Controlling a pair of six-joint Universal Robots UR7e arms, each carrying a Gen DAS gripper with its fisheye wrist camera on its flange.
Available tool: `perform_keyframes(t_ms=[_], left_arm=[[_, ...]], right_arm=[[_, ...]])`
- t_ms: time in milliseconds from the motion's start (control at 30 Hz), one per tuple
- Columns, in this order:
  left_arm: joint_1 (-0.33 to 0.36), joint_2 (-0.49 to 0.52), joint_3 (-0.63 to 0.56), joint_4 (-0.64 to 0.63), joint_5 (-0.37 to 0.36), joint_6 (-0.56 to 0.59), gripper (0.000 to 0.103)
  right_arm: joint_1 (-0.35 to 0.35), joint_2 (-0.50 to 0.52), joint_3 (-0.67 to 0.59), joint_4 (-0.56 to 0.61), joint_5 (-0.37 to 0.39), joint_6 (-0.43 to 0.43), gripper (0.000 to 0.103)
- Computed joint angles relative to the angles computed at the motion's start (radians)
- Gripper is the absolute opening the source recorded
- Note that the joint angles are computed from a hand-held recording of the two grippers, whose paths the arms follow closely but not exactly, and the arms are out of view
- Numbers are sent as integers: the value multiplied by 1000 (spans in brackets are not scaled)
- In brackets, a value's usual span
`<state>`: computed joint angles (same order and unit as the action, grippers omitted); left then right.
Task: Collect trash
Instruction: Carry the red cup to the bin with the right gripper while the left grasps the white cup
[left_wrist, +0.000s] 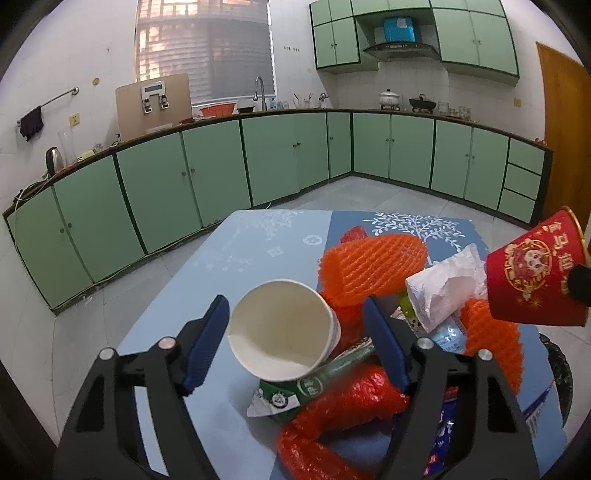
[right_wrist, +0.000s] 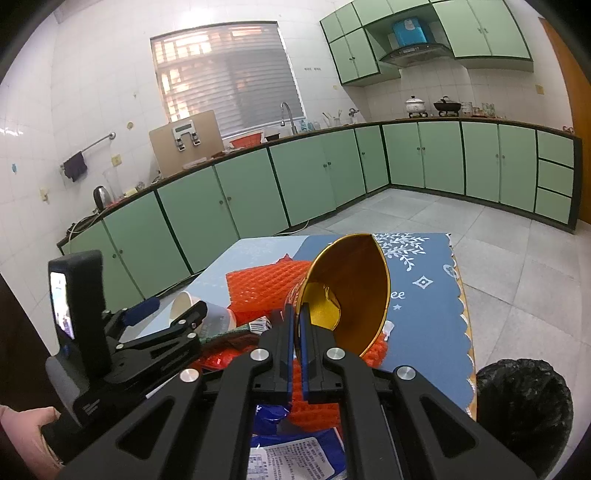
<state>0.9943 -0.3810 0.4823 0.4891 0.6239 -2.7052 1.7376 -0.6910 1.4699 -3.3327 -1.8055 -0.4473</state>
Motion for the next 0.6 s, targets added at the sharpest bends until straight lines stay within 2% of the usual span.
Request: perform_keyframes(t_ms=[100,167,233,333,433,600], left_arm=[[7,48,-87,71,6,-17,56],[12,66,-125,117,31,-45,44],[20,84,-169,171,65,-81,27],[26,73,-152,175,104,-100,11],[25,21,-49,89,112,-73,4],[12,-69,120,-85,113,-14,4]], right_arm=[[-7,-1,2,-3,4,4,3],[-7,-1,3,-4,0,8,3],[-10,-2,5,-6,0,11,3],[-14,-6,11,-14,0,14,3],[-19,-12,20,-23,3,18,3],[-23,-26,48,-57,16,14,3]])
